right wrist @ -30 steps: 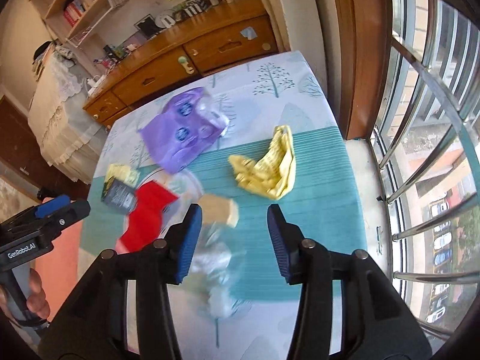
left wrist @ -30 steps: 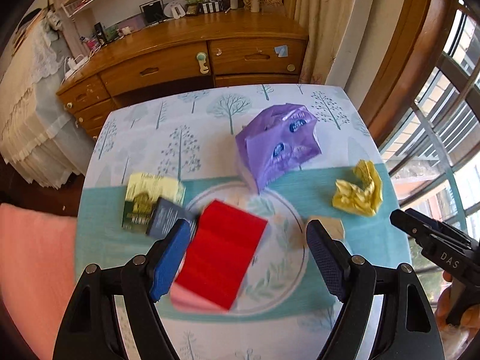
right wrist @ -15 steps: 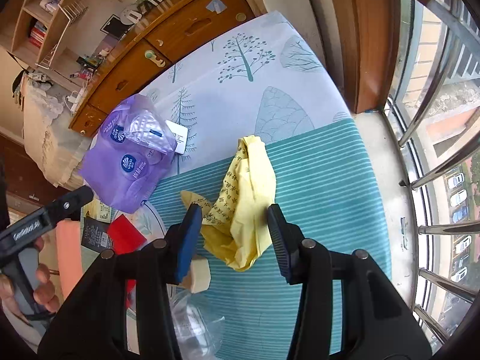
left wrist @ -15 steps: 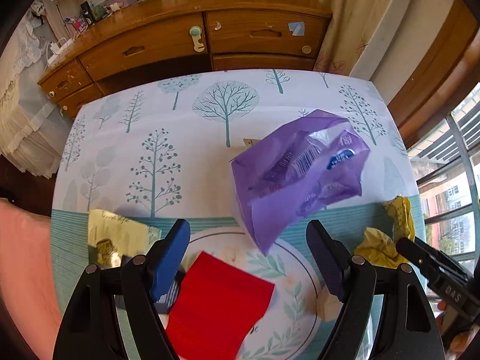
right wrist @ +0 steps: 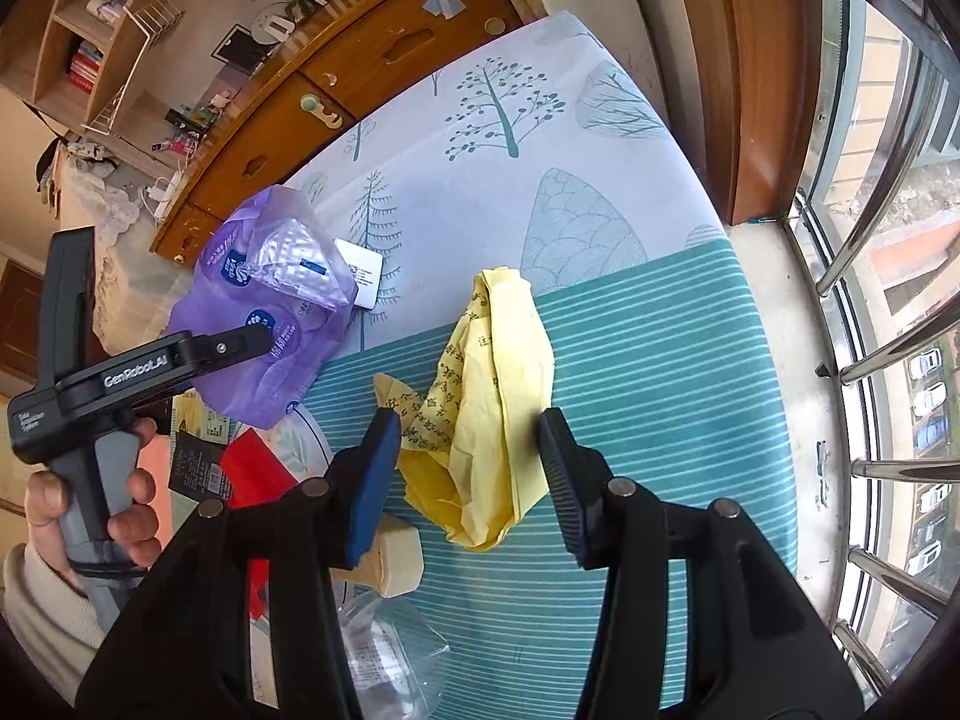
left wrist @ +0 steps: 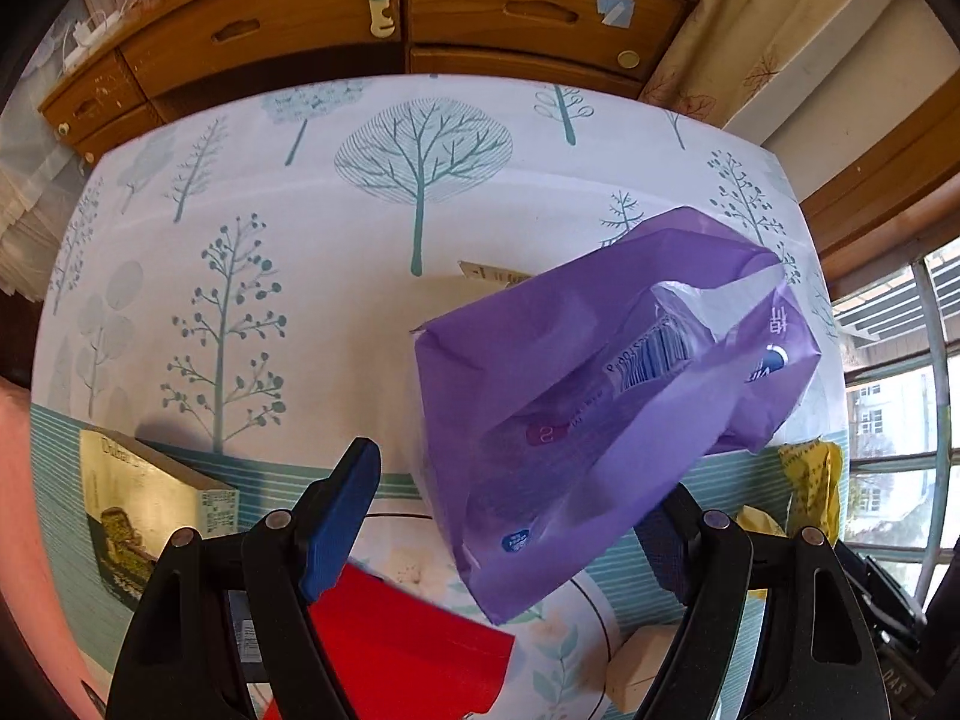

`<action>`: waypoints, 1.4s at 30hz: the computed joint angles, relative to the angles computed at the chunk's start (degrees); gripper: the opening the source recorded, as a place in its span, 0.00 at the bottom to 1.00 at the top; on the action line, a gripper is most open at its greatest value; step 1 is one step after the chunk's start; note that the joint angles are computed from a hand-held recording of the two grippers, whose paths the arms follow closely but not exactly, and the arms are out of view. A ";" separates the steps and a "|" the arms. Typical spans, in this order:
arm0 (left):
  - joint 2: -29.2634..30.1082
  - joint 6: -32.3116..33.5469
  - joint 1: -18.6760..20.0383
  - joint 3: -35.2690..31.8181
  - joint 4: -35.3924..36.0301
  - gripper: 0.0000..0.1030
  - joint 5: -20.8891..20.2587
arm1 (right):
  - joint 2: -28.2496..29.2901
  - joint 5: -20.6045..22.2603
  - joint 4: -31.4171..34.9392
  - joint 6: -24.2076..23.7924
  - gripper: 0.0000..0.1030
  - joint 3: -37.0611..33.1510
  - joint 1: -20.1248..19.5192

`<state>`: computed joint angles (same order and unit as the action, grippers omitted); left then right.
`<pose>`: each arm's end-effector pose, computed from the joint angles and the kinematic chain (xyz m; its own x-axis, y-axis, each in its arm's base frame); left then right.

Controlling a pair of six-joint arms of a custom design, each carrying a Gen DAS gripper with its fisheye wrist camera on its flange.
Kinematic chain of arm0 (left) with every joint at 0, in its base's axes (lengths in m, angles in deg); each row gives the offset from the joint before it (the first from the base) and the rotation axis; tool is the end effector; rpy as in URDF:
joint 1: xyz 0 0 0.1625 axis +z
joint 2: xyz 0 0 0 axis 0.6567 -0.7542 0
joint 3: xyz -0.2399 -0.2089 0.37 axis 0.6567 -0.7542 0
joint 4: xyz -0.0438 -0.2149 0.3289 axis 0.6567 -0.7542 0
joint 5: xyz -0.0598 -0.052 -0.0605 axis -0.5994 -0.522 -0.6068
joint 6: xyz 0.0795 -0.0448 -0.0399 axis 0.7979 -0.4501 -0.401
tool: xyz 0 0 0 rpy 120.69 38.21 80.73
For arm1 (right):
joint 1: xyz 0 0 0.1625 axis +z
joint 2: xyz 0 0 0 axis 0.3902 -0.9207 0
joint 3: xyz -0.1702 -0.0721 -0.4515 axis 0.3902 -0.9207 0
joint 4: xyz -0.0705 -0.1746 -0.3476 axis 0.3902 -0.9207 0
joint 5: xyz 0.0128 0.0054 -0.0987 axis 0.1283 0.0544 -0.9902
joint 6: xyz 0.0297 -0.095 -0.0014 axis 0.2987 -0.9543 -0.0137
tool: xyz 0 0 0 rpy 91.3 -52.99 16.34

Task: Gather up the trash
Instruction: 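Grasp the purple plastic bag with the left gripper while the right gripper grasps the yellow crumpled paper, then carry the purple bag and yellow paper over the bin and release both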

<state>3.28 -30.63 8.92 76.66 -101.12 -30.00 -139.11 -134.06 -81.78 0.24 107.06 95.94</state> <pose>-0.3520 -0.7029 0.2888 -0.7811 0.2982 -0.5486 0.3220 0.9451 0.0554 0.3382 -0.4647 0.3529 -0.8707 0.4361 0.2272 0.2181 0.7565 -0.6165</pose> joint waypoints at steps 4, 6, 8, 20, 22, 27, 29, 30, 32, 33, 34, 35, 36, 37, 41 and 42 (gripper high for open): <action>0.46 -1.79 0.68 -0.09 -0.30 0.69 -0.51 | -0.11 0.00 -0.09 0.26 0.43 0.24 0.05; 0.72 -2.78 0.93 -0.21 -0.24 0.61 -0.36 | -0.01 -0.07 -0.13 0.29 0.43 0.20 0.07; 0.63 -2.86 1.02 0.11 -0.97 0.51 -0.26 | 0.07 -0.25 -0.09 0.01 0.43 0.20 0.13; -3.61 -1.66 -2.39 5.77 -2.70 0.03 3.17 | 1.24 -2.07 1.37 0.22 0.31 -0.49 1.61; -5.38 -2.10 -3.22 6.86 -2.81 0.03 2.21 | 1.32 -2.36 1.62 1.04 0.30 -0.58 2.53; -11.91 -2.49 -6.45 11.11 -1.95 0.03 0.55 | 1.33 -4.32 3.65 3.62 0.28 -1.59 6.46; -14.82 -2.90 -7.85 12.71 -0.52 0.03 -0.25 | 1.18 -5.14 4.23 5.09 0.27 -1.98 8.55; -16.17 -3.25 -8.64 13.48 0.20 0.03 -0.54 | 1.17 -5.58 4.88 6.03 0.27 -2.32 9.69; -19.12 -3.81 -10.15 14.98 1.49 0.03 -1.33 | 1.43 -6.68 6.29 8.11 0.26 -3.16 12.31; -20.91 -4.30 -10.97 15.82 2.28 0.03 -1.85 | 1.63 -7.13 7.26 9.16 0.26 -3.72 13.49; -22.36 -4.80 -11.64 16.51 3.06 0.03 -2.14 | 1.95 -7.77 8.56 10.46 0.26 -4.41 14.89; -24.11 -5.32 -12.44 17.22 4.09 0.03 -2.48 | 2.42 -8.51 10.11 11.95 0.25 -5.17 16.48; -25.90 -5.74 -13.23 17.92 5.08 0.03 -2.73 | 2.91 -9.13 11.59 13.34 0.25 -5.95 17.86; -27.72 -6.19 -14.09 18.60 6.25 0.03 -2.78 | 3.53 -9.81 13.30 15.08 0.25 -6.85 19.43; -34.57 -7.04 -16.67 20.85 10.80 0.03 -3.33 | 6.53 -11.77 19.75 23.19 0.25 -10.24 25.50; -36.16 -7.15 -17.21 21.29 12.11 0.03 -3.42 | 7.45 -12.13 21.51 25.60 0.25 -11.08 27.09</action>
